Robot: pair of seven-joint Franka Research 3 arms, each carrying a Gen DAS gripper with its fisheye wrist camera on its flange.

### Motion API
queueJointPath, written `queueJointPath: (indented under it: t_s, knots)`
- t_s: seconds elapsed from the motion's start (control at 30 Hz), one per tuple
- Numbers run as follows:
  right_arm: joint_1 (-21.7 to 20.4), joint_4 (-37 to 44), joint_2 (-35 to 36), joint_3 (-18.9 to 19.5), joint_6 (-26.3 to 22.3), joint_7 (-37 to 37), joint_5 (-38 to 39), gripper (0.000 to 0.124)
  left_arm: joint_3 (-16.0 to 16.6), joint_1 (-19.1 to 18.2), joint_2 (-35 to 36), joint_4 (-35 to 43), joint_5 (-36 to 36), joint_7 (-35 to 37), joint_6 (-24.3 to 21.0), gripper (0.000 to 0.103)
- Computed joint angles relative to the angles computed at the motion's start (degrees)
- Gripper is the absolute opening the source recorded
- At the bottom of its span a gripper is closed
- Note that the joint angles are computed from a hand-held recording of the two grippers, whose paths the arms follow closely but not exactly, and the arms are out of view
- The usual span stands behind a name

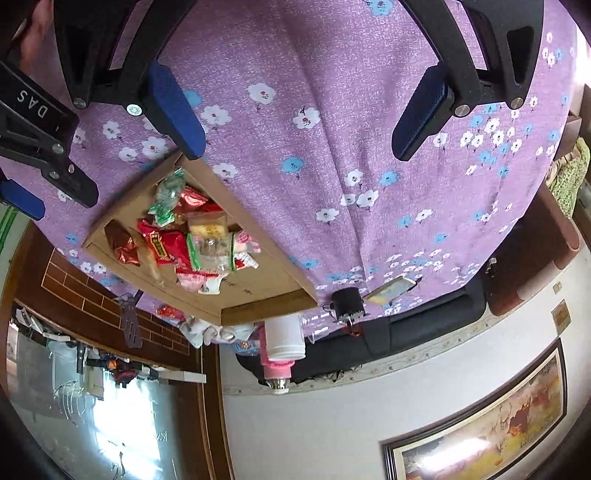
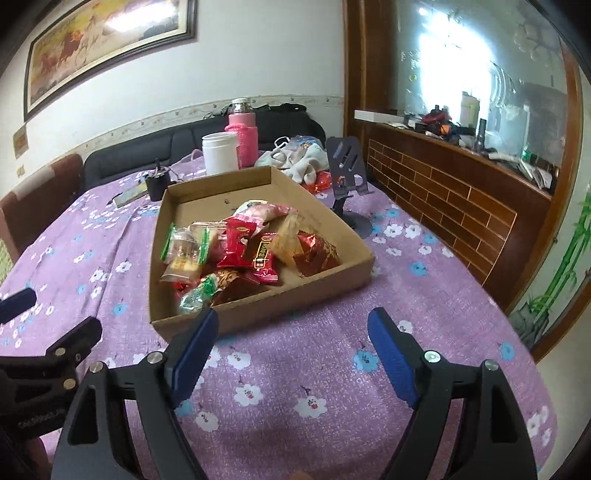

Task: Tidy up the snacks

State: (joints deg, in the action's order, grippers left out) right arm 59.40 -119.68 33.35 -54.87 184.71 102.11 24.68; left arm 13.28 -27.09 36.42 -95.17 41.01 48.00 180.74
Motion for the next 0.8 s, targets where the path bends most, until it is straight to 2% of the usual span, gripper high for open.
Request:
queueJointPath:
  t_s: [0.07, 0.17, 0.23, 0.3, 0.4, 0.47, 0.57, 0.63, 0.8]
  knots:
    - [-1.0, 0.4, -0.2, 0.7, -0.7, 0.6, 0.1, 0.082, -2.4, 1.9, 0.2, 0.7, -0.9, 1.7, -2.1, 0.102]
    - [-1.0, 0.6, 0.2, 0.3, -1.6, 2.1, -0.4, 0.082, -3.5, 2.8, 0.6, 1.5, -1.1, 2.1, -3.6, 0.102]
    - [0.8, 0.5, 1.3, -1.8, -2.3, 3.9, -1.0, 0.082, -1.7, 1.4, 0.7, 1.8, 0.0, 0.1, -3.9, 0.102]
    - [0.5, 0.8, 1.4, -1.6, -2.9, 4.5, -2.2, 0.082, 0.5, -0.3, 0.9, 2.1, 1.8, -2.3, -4.0, 0.102]
    - [0.1, 1.2, 1.5, -1.4, -3.6, 5.8, -4.2, 0.082, -0.9, 0.8, 0.7, 2.0, 3.2, -2.2, -3.9, 0.102]
    - [0.6, 1.1, 1.8, -2.1, -3.6, 7.0, -5.3, 0.082, -0.4, 0.4, 0.7, 2.0, 4.3, -3.2, -4.0, 0.102]
    - [1.5, 0.7, 2.1, -3.0, -3.1, 7.7, -6.1, 0.082, -2.6, 2.0, 0.5, 2.0, 4.6, -2.0, -4.4, 0.102]
    - [2.9, 0.3, 2.9, -4.4, -2.5, 8.2, -5.9, 0.082, -1.0, 0.7, 0.5, 2.1, 6.0, -3.5, -4.1, 0.102]
    - [4.0, 0.0, 3.7, -5.2, -1.6, 6.9, -4.1, 0.083, 1.7, -1.4, 0.4, 2.0, 9.7, -7.4, -3.5, 0.102]
